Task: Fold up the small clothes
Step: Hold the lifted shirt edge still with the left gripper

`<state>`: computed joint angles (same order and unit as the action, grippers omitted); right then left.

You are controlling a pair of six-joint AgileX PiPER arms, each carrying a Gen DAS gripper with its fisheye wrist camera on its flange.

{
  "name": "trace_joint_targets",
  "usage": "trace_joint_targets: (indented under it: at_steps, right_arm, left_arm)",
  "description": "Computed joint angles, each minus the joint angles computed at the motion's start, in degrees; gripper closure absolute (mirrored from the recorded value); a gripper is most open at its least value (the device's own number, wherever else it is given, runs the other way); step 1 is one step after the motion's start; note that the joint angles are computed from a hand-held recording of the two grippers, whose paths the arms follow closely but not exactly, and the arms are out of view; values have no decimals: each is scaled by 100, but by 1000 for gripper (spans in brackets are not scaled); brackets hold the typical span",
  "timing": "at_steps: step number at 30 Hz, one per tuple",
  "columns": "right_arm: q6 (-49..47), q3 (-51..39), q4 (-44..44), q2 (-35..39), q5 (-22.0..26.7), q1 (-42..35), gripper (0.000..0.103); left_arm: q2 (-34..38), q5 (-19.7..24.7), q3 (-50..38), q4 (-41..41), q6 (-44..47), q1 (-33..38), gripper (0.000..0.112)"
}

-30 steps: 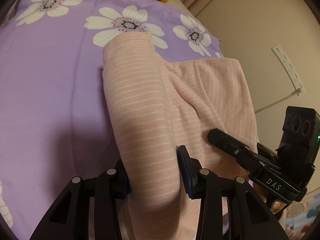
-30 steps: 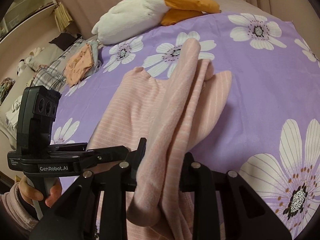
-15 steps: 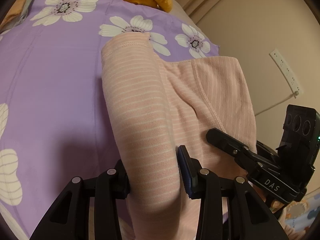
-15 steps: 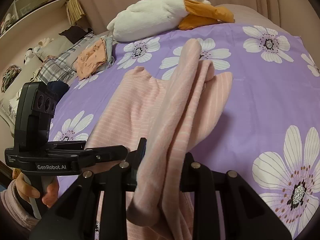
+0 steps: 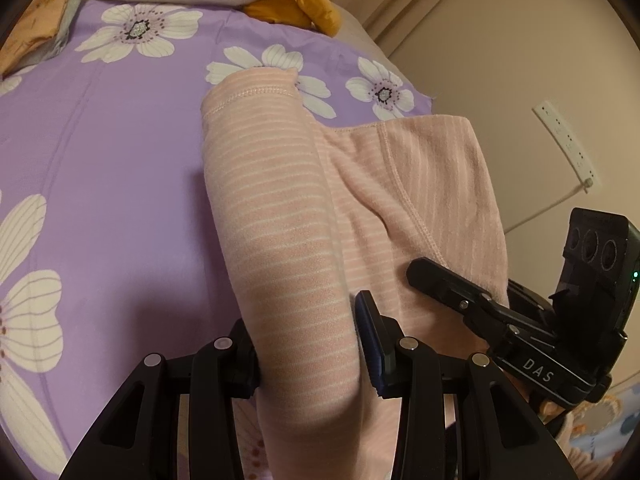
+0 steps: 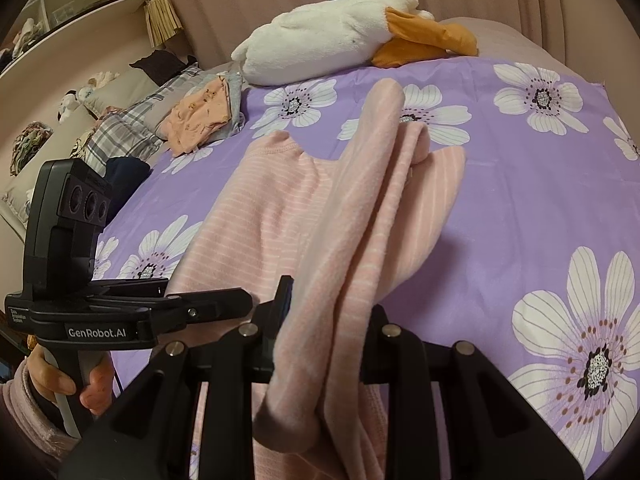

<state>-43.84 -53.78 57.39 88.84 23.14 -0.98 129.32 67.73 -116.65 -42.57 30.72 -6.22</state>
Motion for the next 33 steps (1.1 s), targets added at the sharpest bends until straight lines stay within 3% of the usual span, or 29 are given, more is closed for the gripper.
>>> trace_joint_targets:
  at_steps: [19,33]
  right_arm:
    - [360,303,-306,-509,-125,305,77]
    - [614,81,-646,-426,-107,510,77]
  left_arm:
    - [-465,-275,689,-126,303,112,73]
    - [-864,-509,1262,-217,504,291,73]
